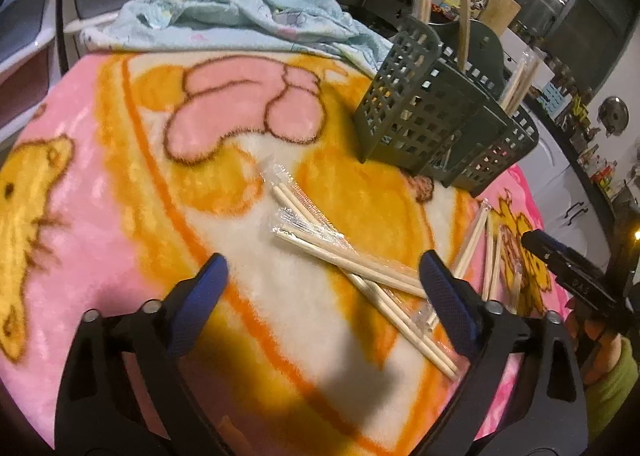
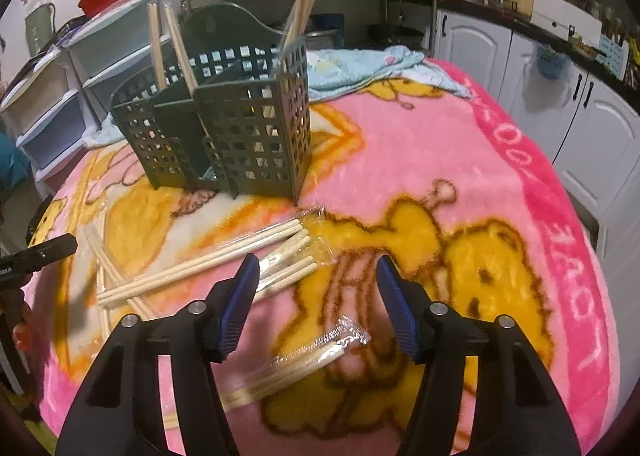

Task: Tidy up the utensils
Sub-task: 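Lower the right tool onto a wrapped chopstick while the left tool lowers too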

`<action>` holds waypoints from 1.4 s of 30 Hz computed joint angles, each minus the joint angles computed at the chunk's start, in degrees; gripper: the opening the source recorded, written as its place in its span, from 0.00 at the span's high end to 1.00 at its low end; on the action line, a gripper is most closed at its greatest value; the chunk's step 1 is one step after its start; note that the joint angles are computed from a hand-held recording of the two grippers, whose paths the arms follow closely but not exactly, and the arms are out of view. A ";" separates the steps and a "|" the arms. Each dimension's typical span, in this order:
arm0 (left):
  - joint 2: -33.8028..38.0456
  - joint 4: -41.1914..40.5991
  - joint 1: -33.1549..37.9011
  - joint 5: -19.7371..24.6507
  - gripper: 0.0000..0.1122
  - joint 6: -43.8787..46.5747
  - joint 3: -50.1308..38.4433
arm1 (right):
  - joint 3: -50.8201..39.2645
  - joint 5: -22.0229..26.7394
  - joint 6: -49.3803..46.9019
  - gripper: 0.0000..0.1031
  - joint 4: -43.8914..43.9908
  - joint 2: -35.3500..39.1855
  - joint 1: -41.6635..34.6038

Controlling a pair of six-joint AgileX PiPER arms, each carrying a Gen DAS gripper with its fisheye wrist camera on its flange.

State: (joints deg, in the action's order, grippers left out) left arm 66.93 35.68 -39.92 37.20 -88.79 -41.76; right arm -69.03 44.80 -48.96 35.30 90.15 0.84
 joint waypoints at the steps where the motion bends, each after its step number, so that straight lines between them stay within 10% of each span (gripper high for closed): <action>1: 0.10 -0.34 0.62 -0.51 0.28 0.13 0.12 | -0.47 0.32 0.36 0.47 -0.21 0.61 0.20; 21: -0.65 -10.62 12.22 -6.73 0.84 10.93 1.80 | -9.82 7.08 6.51 0.66 -0.04 10.96 0.31; 34: -1.34 -9.22 10.93 -6.23 0.95 11.74 1.98 | -6.01 3.21 3.78 0.95 -0.20 8.69 0.89; 42: -4.00 -4.60 7.76 -3.48 0.97 7.93 1.51 | -5.05 4.16 2.21 0.97 2.35 6.50 -1.42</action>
